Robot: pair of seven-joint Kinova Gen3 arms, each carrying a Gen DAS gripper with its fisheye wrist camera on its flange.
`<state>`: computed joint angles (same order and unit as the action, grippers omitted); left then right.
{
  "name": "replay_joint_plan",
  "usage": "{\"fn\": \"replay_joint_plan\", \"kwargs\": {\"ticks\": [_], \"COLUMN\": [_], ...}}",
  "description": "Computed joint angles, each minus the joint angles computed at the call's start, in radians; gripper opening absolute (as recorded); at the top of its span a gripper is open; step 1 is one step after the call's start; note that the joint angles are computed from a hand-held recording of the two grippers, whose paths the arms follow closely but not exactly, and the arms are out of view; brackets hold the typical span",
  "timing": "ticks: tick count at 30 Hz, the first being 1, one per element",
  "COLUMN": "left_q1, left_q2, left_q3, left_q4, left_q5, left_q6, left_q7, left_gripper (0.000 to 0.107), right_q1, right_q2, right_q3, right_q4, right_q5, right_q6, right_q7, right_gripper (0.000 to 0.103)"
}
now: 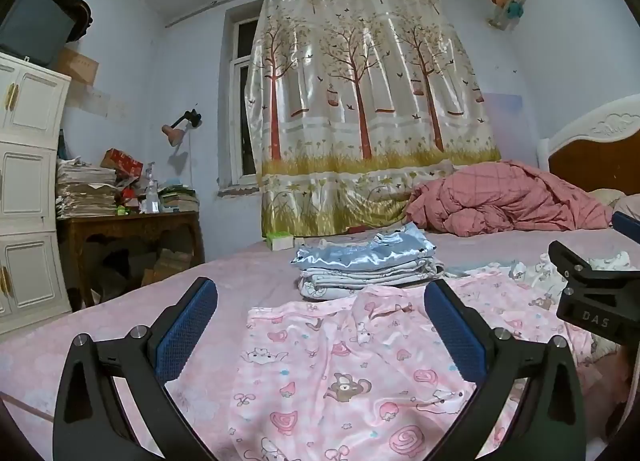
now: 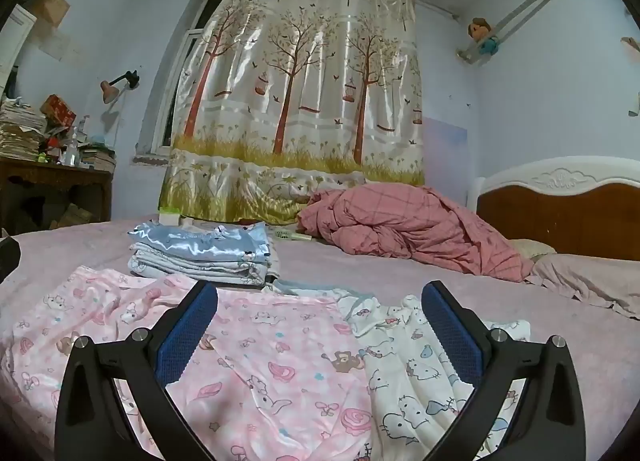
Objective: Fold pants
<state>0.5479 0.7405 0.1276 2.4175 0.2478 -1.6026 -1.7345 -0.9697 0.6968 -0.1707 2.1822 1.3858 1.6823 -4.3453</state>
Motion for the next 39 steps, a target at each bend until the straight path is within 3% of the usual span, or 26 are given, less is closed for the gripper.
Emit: {"fn": "replay_joint_plan", "kwargs": {"ticks": [39], "left_q1": [0.001], "left_q2": [-0.016], "left_q3": [0.0], "left_q4": [0.0], "left_q5": [0.006], "left_q6": [0.037], "left_q7": [-0.008], "left_gripper": [0.103], "right_q1": [0.008], "right_q2": [-0.007], "right_q3": [-0.003], "right_q4": [0.009], "right_q5": [0.0], "right_q6": [-0.002], "right_q7": [-0.017], "right_gripper": [0.102]}}
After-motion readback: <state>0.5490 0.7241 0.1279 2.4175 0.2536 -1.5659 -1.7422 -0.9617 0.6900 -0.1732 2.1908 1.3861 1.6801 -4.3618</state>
